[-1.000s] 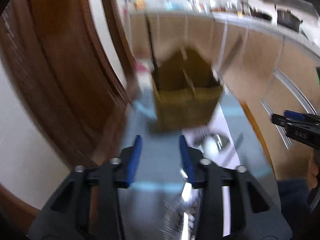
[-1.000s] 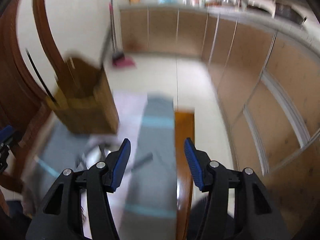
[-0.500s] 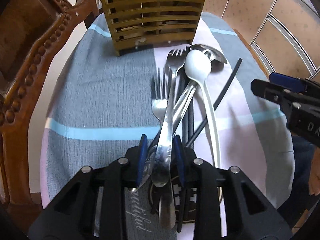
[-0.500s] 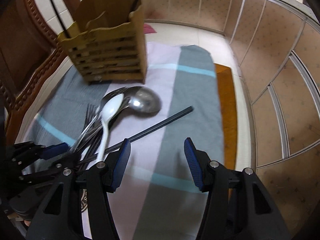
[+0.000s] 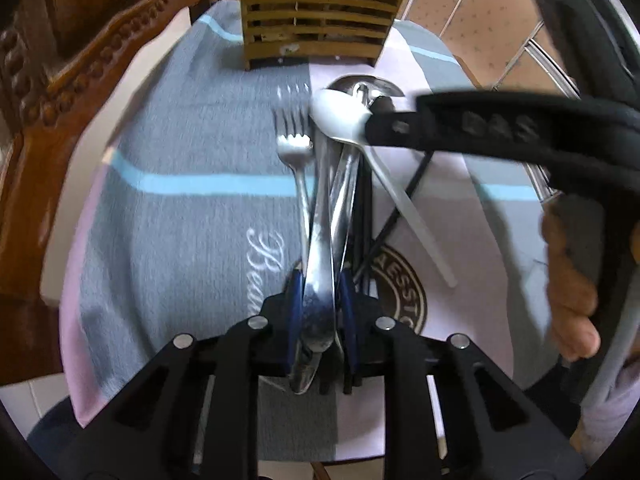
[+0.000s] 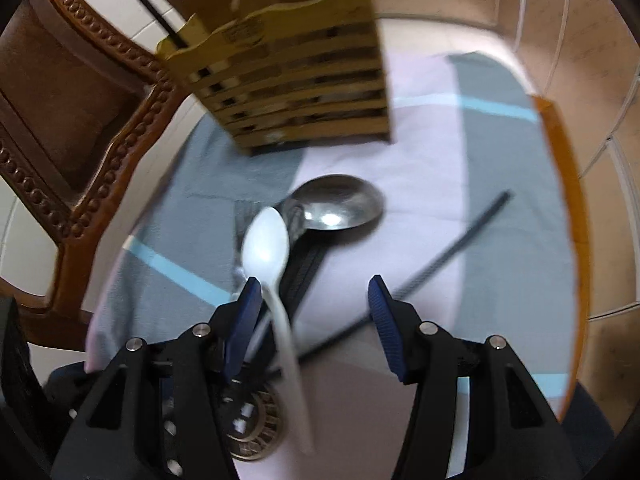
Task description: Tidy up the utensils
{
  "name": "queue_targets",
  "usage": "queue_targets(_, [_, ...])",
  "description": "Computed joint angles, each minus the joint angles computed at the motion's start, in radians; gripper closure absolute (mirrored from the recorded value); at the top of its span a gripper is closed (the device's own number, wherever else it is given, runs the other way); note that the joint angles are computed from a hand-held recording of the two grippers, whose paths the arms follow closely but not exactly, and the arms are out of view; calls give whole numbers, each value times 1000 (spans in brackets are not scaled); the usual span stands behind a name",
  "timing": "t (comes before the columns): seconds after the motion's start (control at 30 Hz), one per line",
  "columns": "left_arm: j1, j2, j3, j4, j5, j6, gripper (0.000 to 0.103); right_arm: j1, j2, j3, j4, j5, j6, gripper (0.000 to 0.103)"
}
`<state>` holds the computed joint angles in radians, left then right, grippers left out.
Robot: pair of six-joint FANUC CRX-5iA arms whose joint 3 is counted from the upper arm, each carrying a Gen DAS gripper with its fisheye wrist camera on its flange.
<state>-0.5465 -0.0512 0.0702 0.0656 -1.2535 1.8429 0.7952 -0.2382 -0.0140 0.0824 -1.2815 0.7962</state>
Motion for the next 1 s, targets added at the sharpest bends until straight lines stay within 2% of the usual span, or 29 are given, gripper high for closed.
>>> queue_targets(0.1, [7, -3, -9, 14, 9, -4, 84, -11, 33, 25, -49, -10, 22, 49])
queue_targets(0.13, [12, -5, -15, 22, 11, -4, 82, -10, 38, 30, -56, -20, 25, 54])
queue_targets(0.2, [17, -10, -18, 22, 10, 0, 76, -15, 35, 37, -90, -26, 42, 75])
queue_targets(0.23, [20, -13, -21, 22, 12, 2, 73, -18, 35, 39, -100, -30, 51, 78])
queue_targets(0.3, [25, -16, -25, 25, 14, 2, 72, -19, 24, 41, -108, -38, 66, 91])
queue_targets(0.4, [33, -25, -26, 16, 12, 13, 72, -13, -2, 32, -80, -50, 51, 91])
queue_targets(0.57, [56, -37, -36, 23, 9, 10, 72, -51, -56, 19, -101, -57, 51, 91])
queue_targets(0.63, [56, -35, -35, 24, -3, 3, 76, -65, -78, 10, -111, -62, 55, 92])
queue_targets(0.87, [37, -20, -22, 28, -27, -24, 79, -66, -85, -16, -66, -154, 24, 92])
queue_targets(1.0, [52, -20, -35, 106, -33, -94, 79, -89, -97, -31, -74, -152, 19, 91])
